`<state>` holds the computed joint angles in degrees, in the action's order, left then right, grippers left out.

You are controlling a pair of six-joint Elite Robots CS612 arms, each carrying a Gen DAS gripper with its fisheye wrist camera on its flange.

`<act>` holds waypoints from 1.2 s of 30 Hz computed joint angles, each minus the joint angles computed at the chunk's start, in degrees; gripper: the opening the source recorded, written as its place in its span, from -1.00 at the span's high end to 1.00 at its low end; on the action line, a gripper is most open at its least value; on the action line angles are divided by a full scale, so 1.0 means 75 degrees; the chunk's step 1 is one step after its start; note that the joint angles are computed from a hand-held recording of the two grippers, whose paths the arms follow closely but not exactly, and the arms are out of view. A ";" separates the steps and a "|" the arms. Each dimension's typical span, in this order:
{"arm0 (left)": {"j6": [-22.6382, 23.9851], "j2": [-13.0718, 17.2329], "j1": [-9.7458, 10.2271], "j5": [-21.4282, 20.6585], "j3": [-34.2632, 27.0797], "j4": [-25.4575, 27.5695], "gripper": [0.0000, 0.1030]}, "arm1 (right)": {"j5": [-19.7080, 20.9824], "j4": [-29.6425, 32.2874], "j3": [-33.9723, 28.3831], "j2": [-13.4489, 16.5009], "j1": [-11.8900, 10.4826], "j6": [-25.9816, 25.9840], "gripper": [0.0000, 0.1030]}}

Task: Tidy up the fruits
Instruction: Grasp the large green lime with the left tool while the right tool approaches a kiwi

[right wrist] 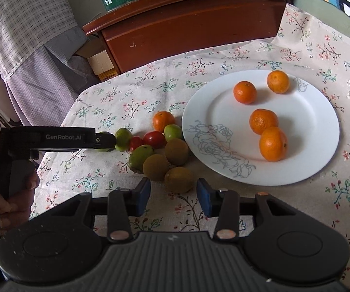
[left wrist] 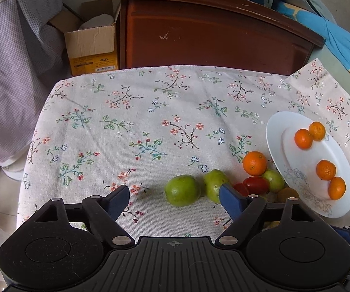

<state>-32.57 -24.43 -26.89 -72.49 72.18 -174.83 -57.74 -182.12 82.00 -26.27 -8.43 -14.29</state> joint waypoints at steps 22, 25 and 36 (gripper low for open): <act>0.0148 -0.0005 -0.0018 0.0079 0.0030 -0.0106 -0.01 | -0.0094 -0.0092 -0.0067 0.0074 0.0025 0.0237 0.40; 0.0123 0.0039 -0.0005 0.0088 -0.0032 -0.0130 -0.01 | -0.0053 -0.0081 -0.0071 0.0079 0.0016 0.0263 0.40; 0.0059 0.0119 0.0001 0.0014 -0.0096 -0.0163 0.19 | -0.0080 -0.0176 -0.0099 0.0116 0.0022 0.0321 0.43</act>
<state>-32.12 -23.53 -26.89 -72.39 71.47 -176.05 -58.34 -183.44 81.26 -25.40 -8.27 -11.88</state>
